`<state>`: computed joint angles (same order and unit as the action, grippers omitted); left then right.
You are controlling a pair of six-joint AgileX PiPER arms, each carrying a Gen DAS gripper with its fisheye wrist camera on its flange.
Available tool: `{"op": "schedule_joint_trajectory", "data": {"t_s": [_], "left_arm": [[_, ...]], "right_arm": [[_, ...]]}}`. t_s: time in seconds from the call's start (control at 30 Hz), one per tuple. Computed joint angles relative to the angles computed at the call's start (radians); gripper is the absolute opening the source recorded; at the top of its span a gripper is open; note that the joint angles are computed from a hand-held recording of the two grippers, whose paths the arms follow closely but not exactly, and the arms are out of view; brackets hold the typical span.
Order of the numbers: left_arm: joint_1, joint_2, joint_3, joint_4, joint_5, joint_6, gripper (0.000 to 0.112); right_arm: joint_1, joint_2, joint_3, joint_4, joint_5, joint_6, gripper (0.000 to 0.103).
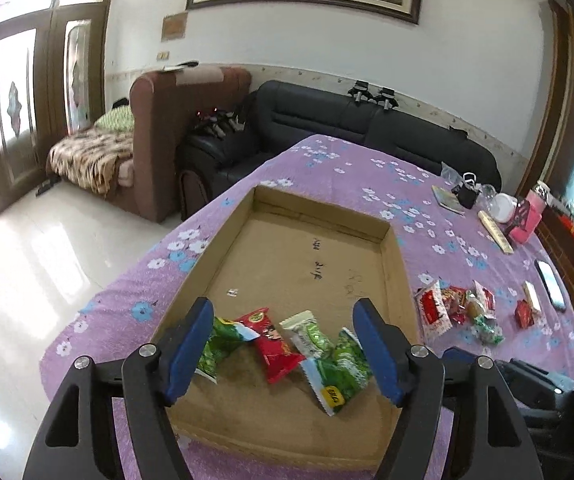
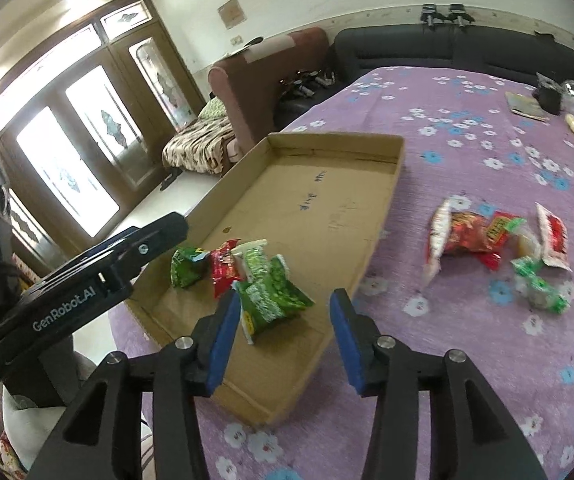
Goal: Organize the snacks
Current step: 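Grasp the green-wrapped sweet with the left gripper while the right gripper grasps the white-red packet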
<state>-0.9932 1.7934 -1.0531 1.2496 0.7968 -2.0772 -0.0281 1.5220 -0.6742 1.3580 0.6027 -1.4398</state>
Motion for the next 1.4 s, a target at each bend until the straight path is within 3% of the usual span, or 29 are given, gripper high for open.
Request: {"op": "schedule_joint_trajectory", "data": {"t_s": [0.3, 0.43, 0.7, 0.9, 1.2, 1.4], "left_arm": [[-0.082, 0.058, -0.132, -0.079, 0.064, 0.125, 0.076], [-0.102, 0.089, -0.186, -0.106, 0.055, 0.173, 0.076], [-0.1, 0.14, -0.237, -0.131, -0.113, 0.203, 0.076], [-0.086, 0.207, -0.308, -0.181, -0.241, 0.271, 0.076], [-0.059, 0.317, -0.427, -0.406, -0.379, 0.509, 0.076], [-0.05, 0.361, -0.483, -0.496, -0.386, 0.604, 0.076]], "right_arm": [[-0.234, -0.034, 0.051, -0.002, 0.121, -0.075, 0.051], [-0.349, -0.018, 0.045, -0.013, 0.166, -0.106, 0.054], [-0.618, 0.095, -0.033, -0.059, 0.203, -0.151, 0.058], [-0.729, 0.204, -0.153, -0.092, 0.174, -0.109, 0.058], [-0.663, 0.291, -0.286, -0.187, 0.161, 0.009, 0.058], [-0.514, 0.358, -0.373, -0.235, 0.089, 0.141, 0.058]]}}
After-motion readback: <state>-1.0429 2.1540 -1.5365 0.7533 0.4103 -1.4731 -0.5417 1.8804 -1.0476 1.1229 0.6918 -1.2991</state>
